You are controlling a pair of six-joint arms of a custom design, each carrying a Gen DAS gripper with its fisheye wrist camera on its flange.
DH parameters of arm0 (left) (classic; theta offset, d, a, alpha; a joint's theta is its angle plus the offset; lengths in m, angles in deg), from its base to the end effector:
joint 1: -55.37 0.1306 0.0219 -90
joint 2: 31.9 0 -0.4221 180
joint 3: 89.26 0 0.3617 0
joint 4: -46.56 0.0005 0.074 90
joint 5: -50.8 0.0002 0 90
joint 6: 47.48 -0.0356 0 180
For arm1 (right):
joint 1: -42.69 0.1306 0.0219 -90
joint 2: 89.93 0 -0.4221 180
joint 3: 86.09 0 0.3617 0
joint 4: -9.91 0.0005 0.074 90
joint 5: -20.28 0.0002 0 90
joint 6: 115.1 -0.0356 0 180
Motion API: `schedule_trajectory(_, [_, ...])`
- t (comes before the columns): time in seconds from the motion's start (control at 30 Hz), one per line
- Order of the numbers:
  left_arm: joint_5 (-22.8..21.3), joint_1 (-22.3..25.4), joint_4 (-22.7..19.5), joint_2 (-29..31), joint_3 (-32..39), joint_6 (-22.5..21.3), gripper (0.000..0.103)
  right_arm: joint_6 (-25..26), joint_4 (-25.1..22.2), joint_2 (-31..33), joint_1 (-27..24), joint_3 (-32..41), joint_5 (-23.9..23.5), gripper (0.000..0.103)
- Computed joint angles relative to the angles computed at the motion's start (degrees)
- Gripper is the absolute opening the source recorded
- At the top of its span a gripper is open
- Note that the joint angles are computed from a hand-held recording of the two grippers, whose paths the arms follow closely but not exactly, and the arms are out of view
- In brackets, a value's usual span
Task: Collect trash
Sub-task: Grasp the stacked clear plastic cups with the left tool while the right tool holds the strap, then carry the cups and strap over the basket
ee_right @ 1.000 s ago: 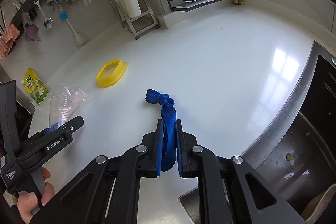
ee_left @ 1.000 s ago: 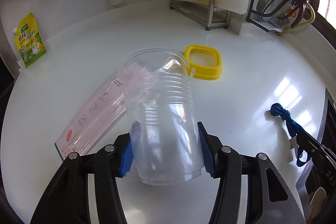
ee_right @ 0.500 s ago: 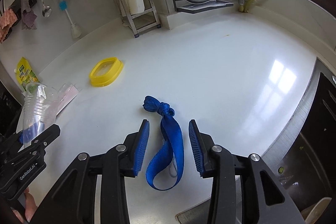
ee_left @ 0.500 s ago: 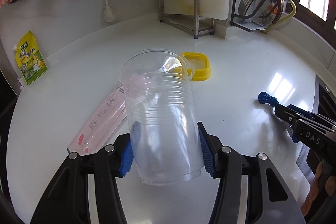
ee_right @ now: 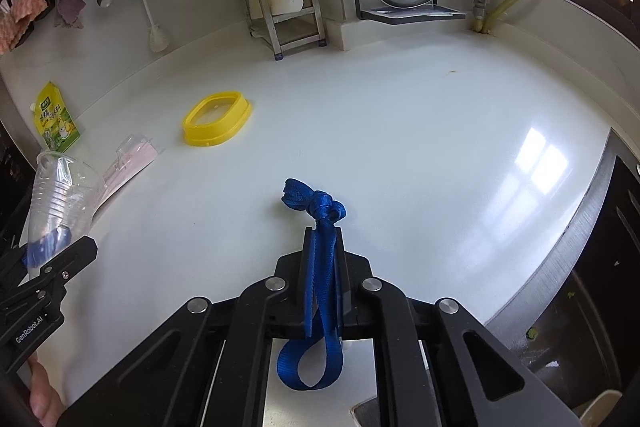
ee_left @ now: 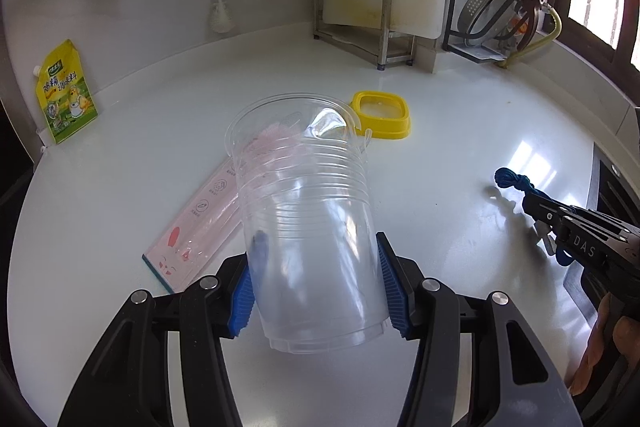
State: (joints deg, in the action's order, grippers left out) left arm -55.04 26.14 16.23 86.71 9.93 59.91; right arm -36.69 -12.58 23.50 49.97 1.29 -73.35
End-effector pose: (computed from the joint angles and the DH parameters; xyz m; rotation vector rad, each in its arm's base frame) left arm 0.5586 -0.3020 0.2982 0.1255 2.3925 -0.0413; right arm 0.5821 0.0761 0.2768 0.0622 2.4276 0.2266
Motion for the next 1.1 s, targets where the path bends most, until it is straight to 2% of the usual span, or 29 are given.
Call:
schedule_trajectory(0.17, [-0.7, -0.4, 3.1, -4.1, -6.2, -0.8, 0.052, -0.7, 5.3, -5.0, 2.0, -6.5, 0.5, 0.006])
schedule_trajectory(0.3, [-0.1, -0.7, 4.8, -7.7, -11.2, -2.1, 0.052, -3.2, 8.5, -10.3, 3.7, -12.9, 0.4, 0.006])
schedule_trajectory(0.57, [-0.7, -2.5, 9.7, -15.6, -22.2, -3.1, 0.052, -8.1, 11.9, -21.4, 9.4, -25.5, 5.1, 0.006])
schedule_trajectory(0.77, [-1.3, -5.0, 12.0, -20.1, -29.1, -2.6, 0.052, -12.8, 12.4, -26.5, 13.8, -32.5, 8.0, 0.006])
schedule_trajectory(1.1, [0.0, -8.0, 12.8, -25.1, -36.6, 0.2, 0.052, -17.1, 12.1, -33.1, 19.1, -40.5, 11.8, 0.006])
